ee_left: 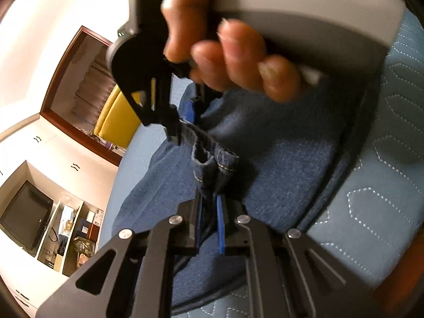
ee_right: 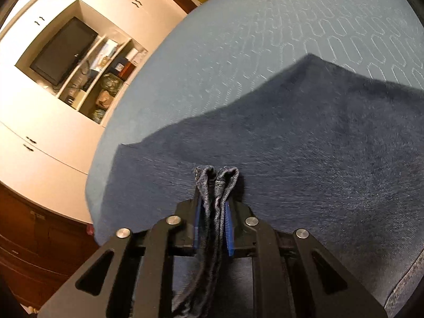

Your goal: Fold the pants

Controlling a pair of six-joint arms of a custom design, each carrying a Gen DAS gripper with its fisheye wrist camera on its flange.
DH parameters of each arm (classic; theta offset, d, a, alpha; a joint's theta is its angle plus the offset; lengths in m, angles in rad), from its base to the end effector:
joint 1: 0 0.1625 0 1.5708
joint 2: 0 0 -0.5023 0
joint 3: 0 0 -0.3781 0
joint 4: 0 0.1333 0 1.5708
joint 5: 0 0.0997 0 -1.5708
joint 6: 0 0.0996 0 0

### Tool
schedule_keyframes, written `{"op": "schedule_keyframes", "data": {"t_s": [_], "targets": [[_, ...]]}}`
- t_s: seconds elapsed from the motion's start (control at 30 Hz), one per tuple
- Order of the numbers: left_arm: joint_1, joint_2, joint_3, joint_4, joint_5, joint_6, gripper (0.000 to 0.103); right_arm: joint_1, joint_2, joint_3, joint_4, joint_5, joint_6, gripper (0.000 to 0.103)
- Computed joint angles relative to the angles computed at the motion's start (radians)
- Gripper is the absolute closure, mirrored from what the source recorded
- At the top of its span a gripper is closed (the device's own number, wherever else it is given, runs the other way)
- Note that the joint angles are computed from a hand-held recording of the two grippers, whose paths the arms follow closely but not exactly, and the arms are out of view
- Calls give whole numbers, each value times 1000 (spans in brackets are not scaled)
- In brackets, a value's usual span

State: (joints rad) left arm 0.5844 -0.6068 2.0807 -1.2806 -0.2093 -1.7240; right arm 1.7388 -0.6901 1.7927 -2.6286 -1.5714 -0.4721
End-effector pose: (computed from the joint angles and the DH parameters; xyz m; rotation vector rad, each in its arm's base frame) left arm -0.2145 -0.4185 -0.0213 0.6198 1.4322 -0.5910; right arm 0.2406 -0.6217 0.0409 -0.9862 2.9755 0.0696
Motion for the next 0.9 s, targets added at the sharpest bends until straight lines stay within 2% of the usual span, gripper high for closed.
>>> {"op": "schedule_keyframes", "data": {"t_s": [0.07,0.1,0.17,0.23,0.27,0.33,0.4,0.43,0.47,0.5,0.53,0.57,0.63,0.7,0.77,0.83,0.9], "targets": [[-4,-3,12,-19,7,-8,91,-8,-4,14,-26,12,14,86],[-5,-13,27,-58,9,12,87,-7,-6,21,-47,9,20,81],[-11,-32,37,-43,8,-24,70,-4,-9,33,-88,-8,22,76],[-44,-63,79,-100,20,-26,30,3,-16,45,-143,-31,40,68],[-65,-74,96,-101,29,-63,27,8,-23,55,-182,-43,49,63],[-107,-98,124,-97,10,-131,26,22,-34,77,-276,-83,58,57],[-137,-130,134,-29,-34,-260,26,39,-62,114,-366,-109,51,56],[-156,-167,161,-34,-69,-325,27,49,-75,138,-410,-112,37,53],[-167,-212,195,-80,-101,-350,29,68,-88,182,-492,-129,3,38],[-178,-279,241,-137,-148,-387,39,89,-94,229,-579,-148,-44,21],[-183,-323,270,-157,-179,-429,54,103,-95,262,-635,-155,-82,17],[-187,-379,306,-188,-212,-470,60,118,-93,312,-713,-159,-141,15],[-192,-479,381,-274,-237,-493,79,141,-77,376,-806,-175,-193,15],[-184,-533,421,-328,-244,-471,85,161,-38,414,-872,-201,-195,15],[-173,-556,459,-380,-232,-430,85,175,25,430,-971,-295,-212,16],[-122,-573,497,-509,-247,-333,85,174,57,425,-975,-348,-224,17],[-102,-626,540,-529,-281,-394,84,163,91,410,-965,-426,-227,17]]}}
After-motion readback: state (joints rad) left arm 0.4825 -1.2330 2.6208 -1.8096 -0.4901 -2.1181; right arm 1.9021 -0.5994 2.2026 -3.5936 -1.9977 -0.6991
